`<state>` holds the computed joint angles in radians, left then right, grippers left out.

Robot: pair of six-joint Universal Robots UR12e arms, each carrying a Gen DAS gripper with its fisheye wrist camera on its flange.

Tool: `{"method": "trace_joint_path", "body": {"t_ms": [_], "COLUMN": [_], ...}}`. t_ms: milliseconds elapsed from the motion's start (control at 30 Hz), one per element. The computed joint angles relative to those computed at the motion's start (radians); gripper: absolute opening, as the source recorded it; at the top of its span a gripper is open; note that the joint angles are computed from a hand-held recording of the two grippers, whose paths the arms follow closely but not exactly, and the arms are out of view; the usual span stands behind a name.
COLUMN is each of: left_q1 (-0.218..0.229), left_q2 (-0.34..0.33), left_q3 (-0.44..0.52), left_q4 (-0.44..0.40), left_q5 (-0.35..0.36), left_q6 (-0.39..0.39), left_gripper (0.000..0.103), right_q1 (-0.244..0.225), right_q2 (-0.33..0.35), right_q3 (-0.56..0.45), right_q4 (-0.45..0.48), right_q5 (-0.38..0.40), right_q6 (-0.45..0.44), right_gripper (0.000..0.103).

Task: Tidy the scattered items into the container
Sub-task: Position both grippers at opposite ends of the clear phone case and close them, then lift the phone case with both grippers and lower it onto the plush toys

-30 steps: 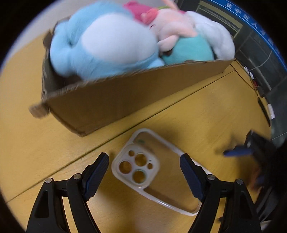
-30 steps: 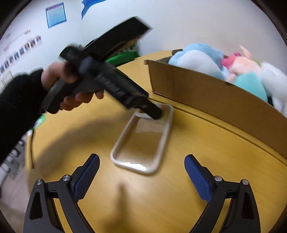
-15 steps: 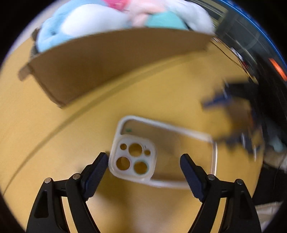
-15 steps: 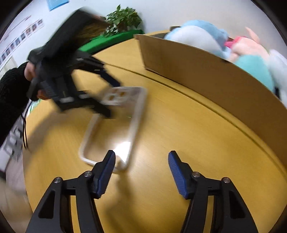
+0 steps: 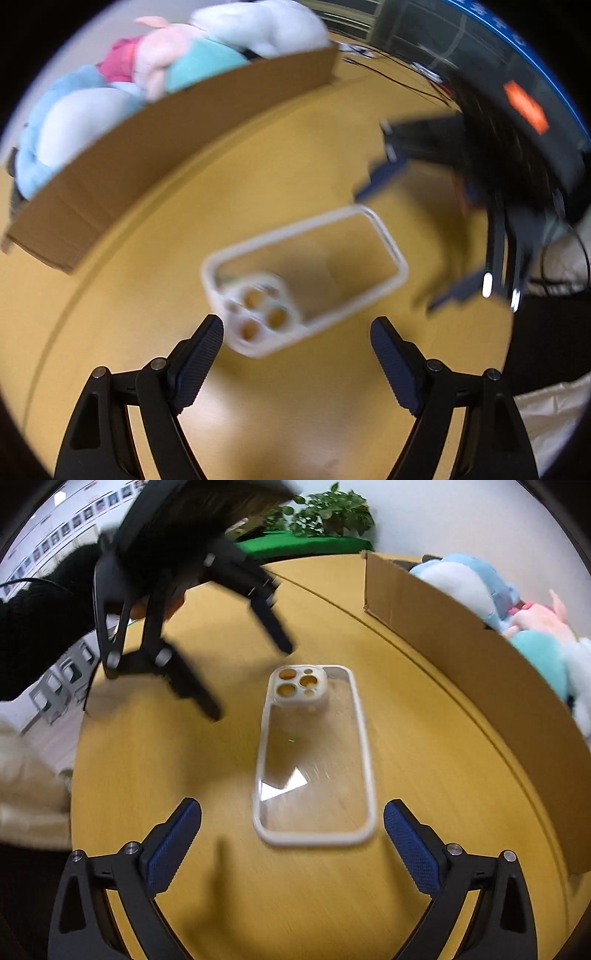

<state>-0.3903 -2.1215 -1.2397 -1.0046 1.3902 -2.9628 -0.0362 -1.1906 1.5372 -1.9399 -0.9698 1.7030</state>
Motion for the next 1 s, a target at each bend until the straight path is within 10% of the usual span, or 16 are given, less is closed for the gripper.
{"method": "trace_joint_path", "body": {"t_ms": [133,533,1000], "left_q1": [-0.009,-0.06,-0.054], "left_q2": [-0.029,-0.088,-0.131], "left_q3": [0.05,0.131,0.214], "left_q4": [-0.05,-0.114,-0.183], "left_q5": [0.071,0.018,-0.052], "left_q6": [0.069,0.486,0.56], "left_gripper": [0.081,0.082,0.078], "right_q1": [0.014,-0.037,-0.055], "right_q2": [0.002,0.075,0.118], "right_q3": [0.035,-0.194,-0.319], "right_q4": [-0.114,0.26,0.387], "right_q5": [-0.02,-0.199,-0.242], "right_q6": [0.031,-0.436,-0.578], "right_gripper": [0.082,0.082,0.082]}}
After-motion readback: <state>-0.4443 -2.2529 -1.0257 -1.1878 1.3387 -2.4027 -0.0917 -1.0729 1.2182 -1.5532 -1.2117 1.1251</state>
